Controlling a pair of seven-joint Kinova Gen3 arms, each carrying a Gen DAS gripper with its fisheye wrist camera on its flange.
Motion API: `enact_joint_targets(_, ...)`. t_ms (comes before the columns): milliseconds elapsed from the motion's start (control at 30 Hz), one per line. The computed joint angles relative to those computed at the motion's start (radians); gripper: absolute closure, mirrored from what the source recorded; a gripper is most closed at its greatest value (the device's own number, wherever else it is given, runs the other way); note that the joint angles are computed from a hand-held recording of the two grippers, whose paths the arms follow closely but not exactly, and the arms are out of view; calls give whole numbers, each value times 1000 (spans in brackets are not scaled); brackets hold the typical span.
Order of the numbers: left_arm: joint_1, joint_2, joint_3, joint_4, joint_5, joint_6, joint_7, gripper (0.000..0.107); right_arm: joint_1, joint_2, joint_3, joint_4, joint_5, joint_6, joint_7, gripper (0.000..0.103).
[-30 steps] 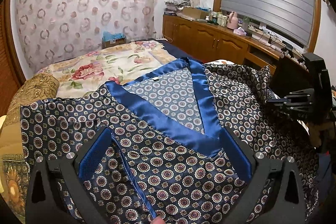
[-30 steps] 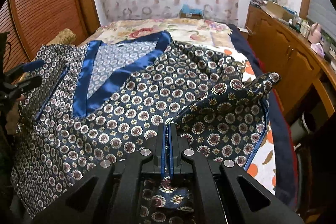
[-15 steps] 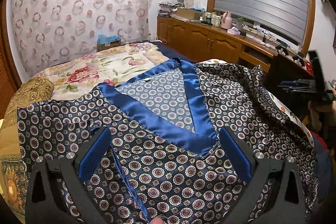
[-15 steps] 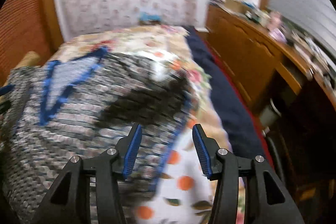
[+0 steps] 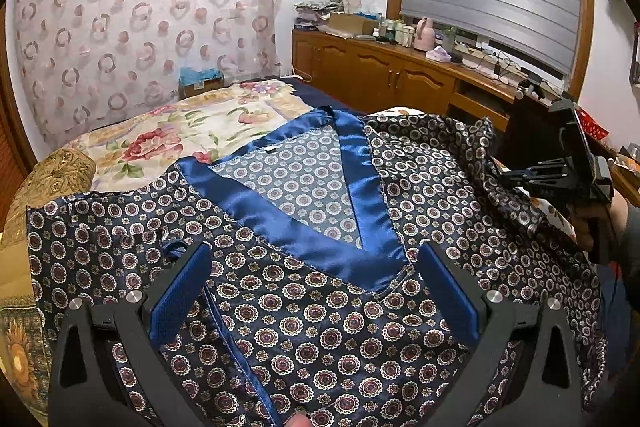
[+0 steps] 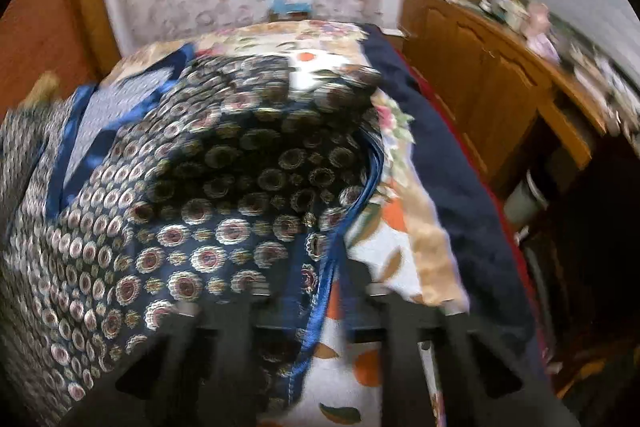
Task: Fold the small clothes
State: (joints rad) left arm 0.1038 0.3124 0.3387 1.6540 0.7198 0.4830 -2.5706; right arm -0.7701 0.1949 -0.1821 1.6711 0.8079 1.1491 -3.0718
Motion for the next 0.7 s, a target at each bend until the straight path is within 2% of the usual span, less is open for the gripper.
enact_joint_targets(100,-6,-4,2,4,10,-1,-4,5,2,-18,-7,4,2,-18,20,101)
enact_joint_targets(267,-14,-4,-7,1,26,-7,2,5,-28,-42,-31,-17,101,-37,-13,101)
enact_joint_targets(433,-33,-1,-7,-2,44,-17,7,5,-71,-15,-41,-99,171,-74,78,101)
enact_joint_targets(600,-60,-2,2,-1,82,-29,-7,5,-60,40,-13,-169,137,-195,193,101)
enact_joint_targets(667,-65,-2,2,2,92,-36,-12,5,-61,53,3,-181,130,-217,223,91)
enact_joint_targets(700,-65,-2,1,2,93,-40,-12,5,-73,62,18,-191,132,-209,231,74)
